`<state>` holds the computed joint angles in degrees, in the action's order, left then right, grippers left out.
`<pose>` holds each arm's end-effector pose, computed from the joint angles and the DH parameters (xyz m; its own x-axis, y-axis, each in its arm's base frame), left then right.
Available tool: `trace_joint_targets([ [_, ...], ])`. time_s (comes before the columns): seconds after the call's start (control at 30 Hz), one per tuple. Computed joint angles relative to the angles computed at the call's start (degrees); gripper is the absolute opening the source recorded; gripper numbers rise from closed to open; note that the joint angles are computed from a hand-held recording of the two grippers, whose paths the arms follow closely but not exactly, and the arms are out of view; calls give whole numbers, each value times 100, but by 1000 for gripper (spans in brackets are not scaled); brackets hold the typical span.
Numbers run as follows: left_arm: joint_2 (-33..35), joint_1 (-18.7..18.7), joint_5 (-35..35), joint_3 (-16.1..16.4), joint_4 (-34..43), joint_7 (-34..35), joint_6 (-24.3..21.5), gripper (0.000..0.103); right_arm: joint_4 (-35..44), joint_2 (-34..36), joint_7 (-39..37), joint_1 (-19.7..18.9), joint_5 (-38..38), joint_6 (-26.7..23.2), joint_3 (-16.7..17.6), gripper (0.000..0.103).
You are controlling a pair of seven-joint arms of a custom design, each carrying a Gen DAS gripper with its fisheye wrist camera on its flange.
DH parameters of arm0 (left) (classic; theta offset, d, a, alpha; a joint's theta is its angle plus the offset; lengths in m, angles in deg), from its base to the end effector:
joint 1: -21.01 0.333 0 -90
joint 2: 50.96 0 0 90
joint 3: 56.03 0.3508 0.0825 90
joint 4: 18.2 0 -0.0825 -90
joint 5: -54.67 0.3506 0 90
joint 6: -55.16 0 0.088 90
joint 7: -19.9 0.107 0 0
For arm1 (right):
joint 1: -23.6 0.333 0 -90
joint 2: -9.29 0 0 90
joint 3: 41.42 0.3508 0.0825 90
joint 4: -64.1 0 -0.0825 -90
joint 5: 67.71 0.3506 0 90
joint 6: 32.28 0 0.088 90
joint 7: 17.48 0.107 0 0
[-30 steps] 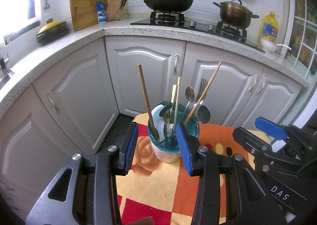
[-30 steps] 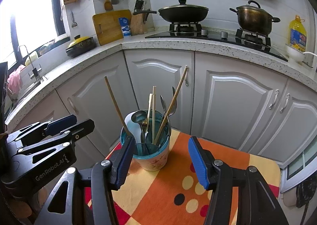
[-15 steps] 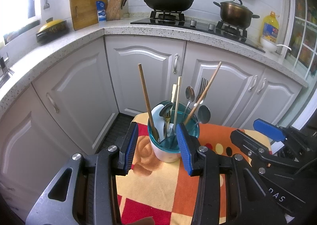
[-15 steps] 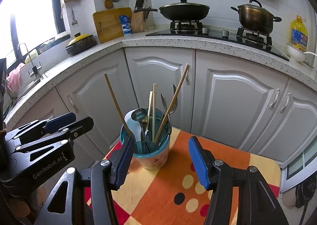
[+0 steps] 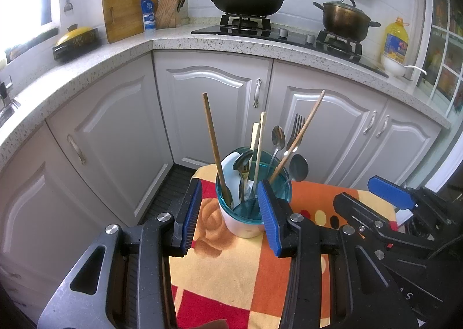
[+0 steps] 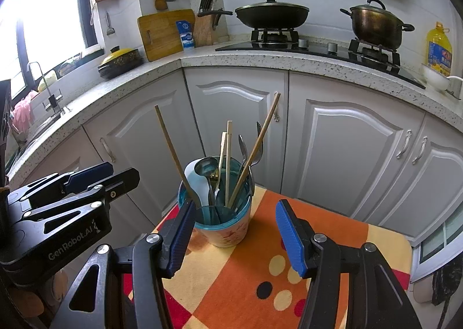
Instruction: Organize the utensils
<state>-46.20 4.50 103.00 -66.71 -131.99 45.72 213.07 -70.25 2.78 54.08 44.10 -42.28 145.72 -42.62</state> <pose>0.5103 -0.2928 0.5429 -0.0542 -0.9971 0.0541 -0.6679 -0.0041 -0.7442 0.4870 0.1318 0.5334 0.2657 -0.9583 -0.1054 -0.6398 -0.0935 -0.7628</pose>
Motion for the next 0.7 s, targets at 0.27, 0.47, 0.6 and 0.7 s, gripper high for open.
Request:
trace_joint_targets([
  [0.27, 5, 8, -99, 0, -7, 88, 3, 39, 58, 67, -103, 12, 125, -68, 16, 56],
  [0.47, 49, 40, -431, -5, -28, 327, 94, 39, 93, 119, -260, 22, 322, -96, 25, 56],
  [0.6, 90, 4, -420, 40, -27, 347, 199, 39, 108, 158, -336, -25, 432, -123, 41, 56],
  [0.7, 114, -34, -278, 63, -6, 276, 205, 39, 84, 175, -440, -61, 551, -109, 48, 56],
])
